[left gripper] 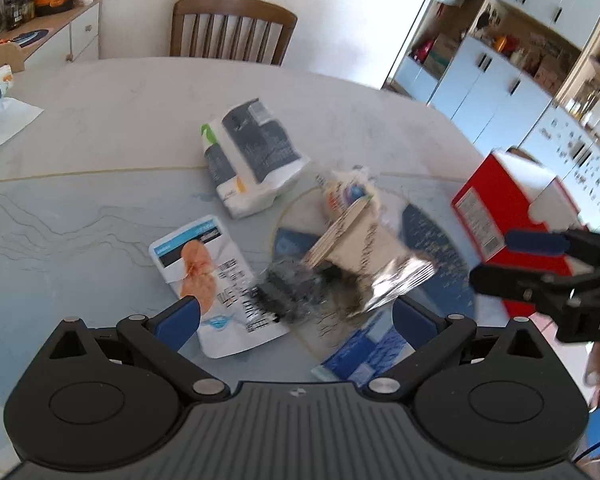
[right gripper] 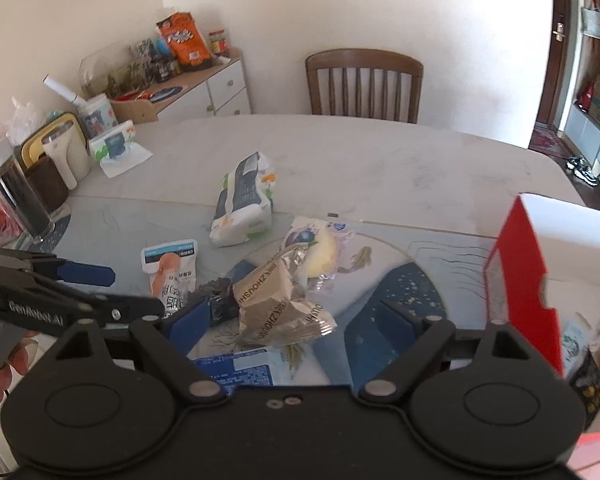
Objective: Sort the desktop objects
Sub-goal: 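Grasp the silver-white snack pouch with the right gripper while the left grasps the white printed bag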
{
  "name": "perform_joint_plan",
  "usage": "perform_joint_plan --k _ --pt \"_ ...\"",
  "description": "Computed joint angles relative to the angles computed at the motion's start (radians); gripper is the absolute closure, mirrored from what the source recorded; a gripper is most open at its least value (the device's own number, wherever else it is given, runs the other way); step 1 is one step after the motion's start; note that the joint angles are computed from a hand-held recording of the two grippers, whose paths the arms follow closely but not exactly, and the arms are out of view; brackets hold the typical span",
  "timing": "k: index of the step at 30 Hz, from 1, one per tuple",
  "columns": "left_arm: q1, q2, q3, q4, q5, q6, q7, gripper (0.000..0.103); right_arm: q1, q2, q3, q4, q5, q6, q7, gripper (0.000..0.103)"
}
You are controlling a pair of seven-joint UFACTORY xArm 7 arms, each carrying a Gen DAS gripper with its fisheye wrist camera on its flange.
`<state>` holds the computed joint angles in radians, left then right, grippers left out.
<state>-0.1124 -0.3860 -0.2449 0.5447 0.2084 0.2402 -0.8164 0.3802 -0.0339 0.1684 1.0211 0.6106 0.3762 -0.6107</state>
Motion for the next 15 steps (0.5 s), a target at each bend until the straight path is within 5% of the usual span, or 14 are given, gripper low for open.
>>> perform_joint_plan --k 11,15 --pt "0.095 0.047 -0.032 -0.021 0.117 -0.014 -0.09 0.0 -0.019 0.106 0.03 0.075 -0.113 0.022 0.07 0.019" --pt "0.095 0.059 0.024 -0.003 0.07 -0.012 -0.102 0.0 -0.027 0.126 0.042 0.093 -0.118 0.029 0.069 0.019"
